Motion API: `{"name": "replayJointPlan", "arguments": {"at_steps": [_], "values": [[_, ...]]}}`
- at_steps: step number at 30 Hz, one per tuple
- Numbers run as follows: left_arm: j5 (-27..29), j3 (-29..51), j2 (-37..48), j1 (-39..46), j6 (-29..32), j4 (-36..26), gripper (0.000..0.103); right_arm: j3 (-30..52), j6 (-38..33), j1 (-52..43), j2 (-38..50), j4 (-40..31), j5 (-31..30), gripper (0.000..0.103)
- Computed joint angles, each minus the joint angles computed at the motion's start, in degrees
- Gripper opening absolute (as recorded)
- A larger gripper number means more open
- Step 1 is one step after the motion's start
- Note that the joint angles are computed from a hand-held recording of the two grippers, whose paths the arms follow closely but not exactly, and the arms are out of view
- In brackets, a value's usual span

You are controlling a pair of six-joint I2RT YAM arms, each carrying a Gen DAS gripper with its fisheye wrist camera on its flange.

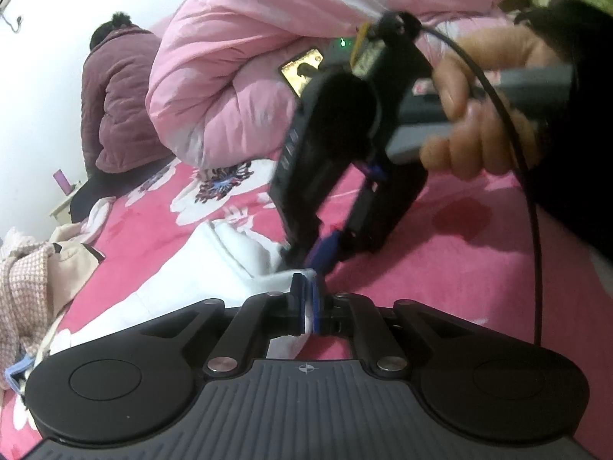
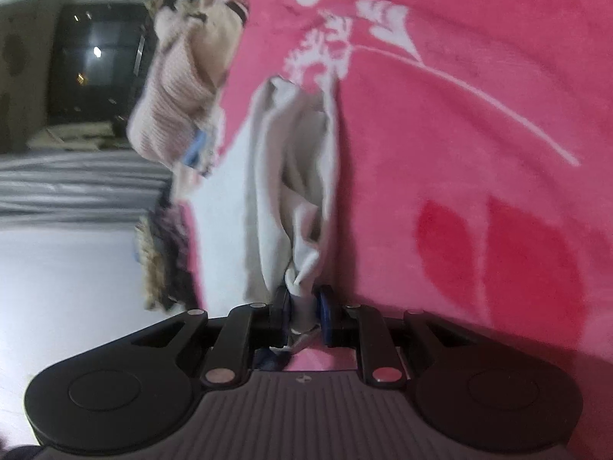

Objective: Fold clothes

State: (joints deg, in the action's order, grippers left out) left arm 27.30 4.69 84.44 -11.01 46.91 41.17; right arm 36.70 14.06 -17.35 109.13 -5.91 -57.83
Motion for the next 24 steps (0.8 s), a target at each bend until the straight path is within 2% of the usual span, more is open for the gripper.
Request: {"name": "replayJointPlan", "arguments": {"at_steps": [7, 9, 11, 17, 21, 24], "values": [[1.0, -0.7, 2.0, -1.2, 2.3, 2.4, 0.002, 0.0, -6.0, 2.6, -2.9, -1.9, 0.7, 0.018], [0.4, -0.5, 3.9, -1.6, 2.6, 3.4, 0.002, 0.6, -7.1, 4.1, -3.1, -3.4, 3.9, 0.019], [0.5, -0.4, 4.4, -1.2, 2.9, 3.1, 0.002, 0.3, -6.6, 3.1, -2.2, -3.3, 2.8, 0.019], [6.2, 0.6, -4.7, 5.6, 5.8, -7.9, 0.004, -0.5, -2.5, 1.1, 1.5, 0.4, -4.1, 0.020], [5.9, 2.2, -1.5, 7.9, 7.6, -8.1, 0.004, 0.9, 1.0, 0.0, 7.5, 1.2, -10.3, 0.023], [5.3, 3.0, 1.3, 7.7, 8.1, -7.3, 0.004, 2.4, -0.4, -0.3, 8.7, -2.1, -9.9, 0.026]]}}
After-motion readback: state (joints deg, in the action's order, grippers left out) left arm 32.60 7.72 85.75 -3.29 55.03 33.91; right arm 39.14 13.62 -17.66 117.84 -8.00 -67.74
